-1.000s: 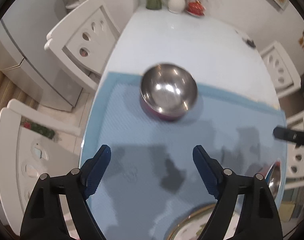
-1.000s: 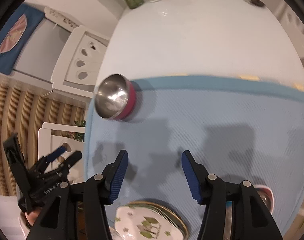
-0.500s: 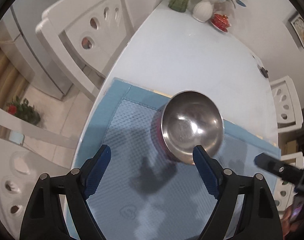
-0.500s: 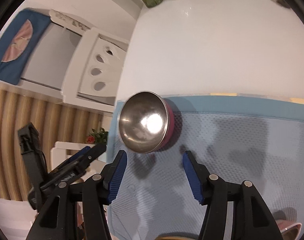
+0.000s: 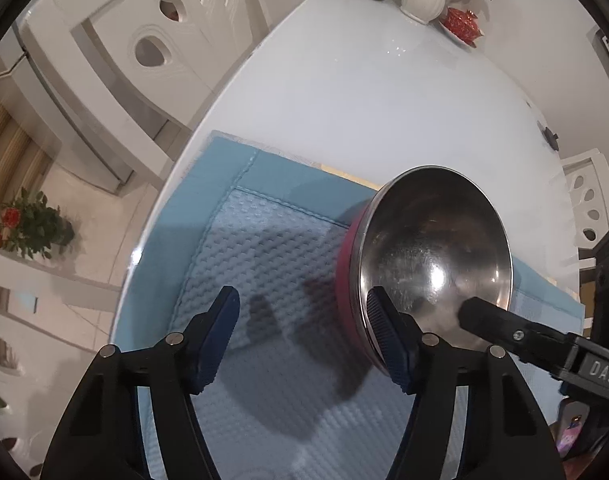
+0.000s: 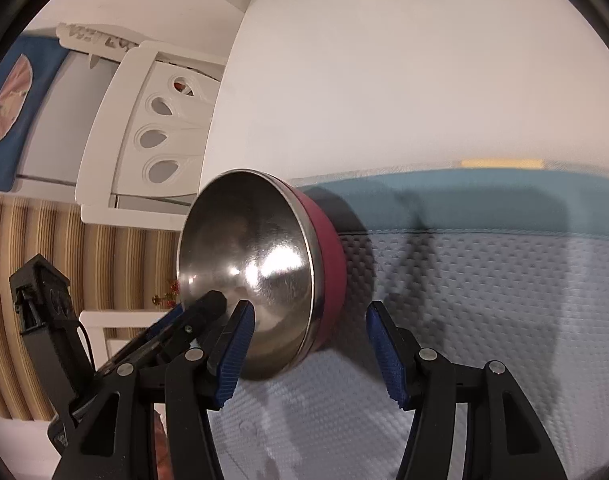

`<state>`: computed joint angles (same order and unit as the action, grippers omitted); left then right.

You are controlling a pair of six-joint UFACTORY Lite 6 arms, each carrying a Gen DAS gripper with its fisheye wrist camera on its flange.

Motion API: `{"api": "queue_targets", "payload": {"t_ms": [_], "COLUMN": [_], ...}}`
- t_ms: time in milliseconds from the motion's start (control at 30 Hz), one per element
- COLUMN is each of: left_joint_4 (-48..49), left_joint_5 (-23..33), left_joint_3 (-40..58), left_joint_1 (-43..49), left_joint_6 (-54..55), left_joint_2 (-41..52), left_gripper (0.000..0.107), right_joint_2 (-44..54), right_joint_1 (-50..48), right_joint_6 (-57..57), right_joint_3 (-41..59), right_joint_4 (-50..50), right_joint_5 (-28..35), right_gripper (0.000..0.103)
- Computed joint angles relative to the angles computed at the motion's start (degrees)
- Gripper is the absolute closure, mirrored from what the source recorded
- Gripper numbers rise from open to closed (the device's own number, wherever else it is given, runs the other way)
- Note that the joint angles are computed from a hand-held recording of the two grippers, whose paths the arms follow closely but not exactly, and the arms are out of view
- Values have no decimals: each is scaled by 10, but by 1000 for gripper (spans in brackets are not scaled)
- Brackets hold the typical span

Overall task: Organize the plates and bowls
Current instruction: 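Move both grippers to the rim of the magenta steel bowl, then grasp the magenta steel bowl rim with the right gripper and lift it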

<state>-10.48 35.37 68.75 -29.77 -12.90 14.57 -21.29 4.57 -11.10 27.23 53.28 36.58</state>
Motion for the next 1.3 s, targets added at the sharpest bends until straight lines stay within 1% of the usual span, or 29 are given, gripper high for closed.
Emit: {"api": "queue_targets", "payload": {"t_ms": [33,100,167,200,233,400,433,467,500,633,700,767,800,867,1000,1100,1233,1300], "left_joint_4": [-11,-23,-34,-33,-29,-35,-37,-40,-41,-34,-38,-30,-24,-15,-11,-8,-8,4], "left_joint_5": [-8,-17,-27,-32,-36,-60,-62,-64,-66,-69,-71,-70,-70,-68,-65,-59,-53,-46], "left_joint_3": [-3,-4,-4,-4,-1,-4,-3,-2,-3,-1,-4,-2,-2,1,-3,-2,-8,-6], "left_joint_1": [2,4,4,0,-3,-13,-15,-17,-18,-21,-22,-25,-28,-31,-31,-32,-39,-47], "left_joint_6": [10,24,37,40,37,44,49,53,55,43,46,38,32,23,19,16,10,-4], "left_joint_2": [2,8,13,16,21,23,24,25,26,27,23,22,21,21,13,5,-17,-26], "left_gripper": [52,55,59,63,71,87,90,91,92,93,94,95,95,95,95,95,95,95], "right_joint_2": [13,44,50,57,61,69,70,69,70,57,47,41,38,32,27,15,-10,-34], "right_joint_1": [3,20,27,31,32,46,46,46,48,45,37,32,32,39,32,30,11,3], "right_joint_6": [-10,-5,-2,-5,-9,2,3,13,22,40,24,0,-4,20,17,36,23,45], "right_joint_3": [2,16,16,18,19,30,30,31,33,23,14,7,5,4,4,4,-7,-13], "right_joint_4": [9,1,-9,-7,-5,-30,-34,-46,-57,-78,-65,-41,-35,-54,-51,-69,-57,-77], "right_joint_5": [-10,-35,-48,-55,-59,-80,-81,-82,-83,-85,-82,-77,-75,-77,-68,-61,-36,-22], "right_gripper": [47,47,47,47,47,47,49,54,55,68,74,83,85,85,85,85,85,85]}}
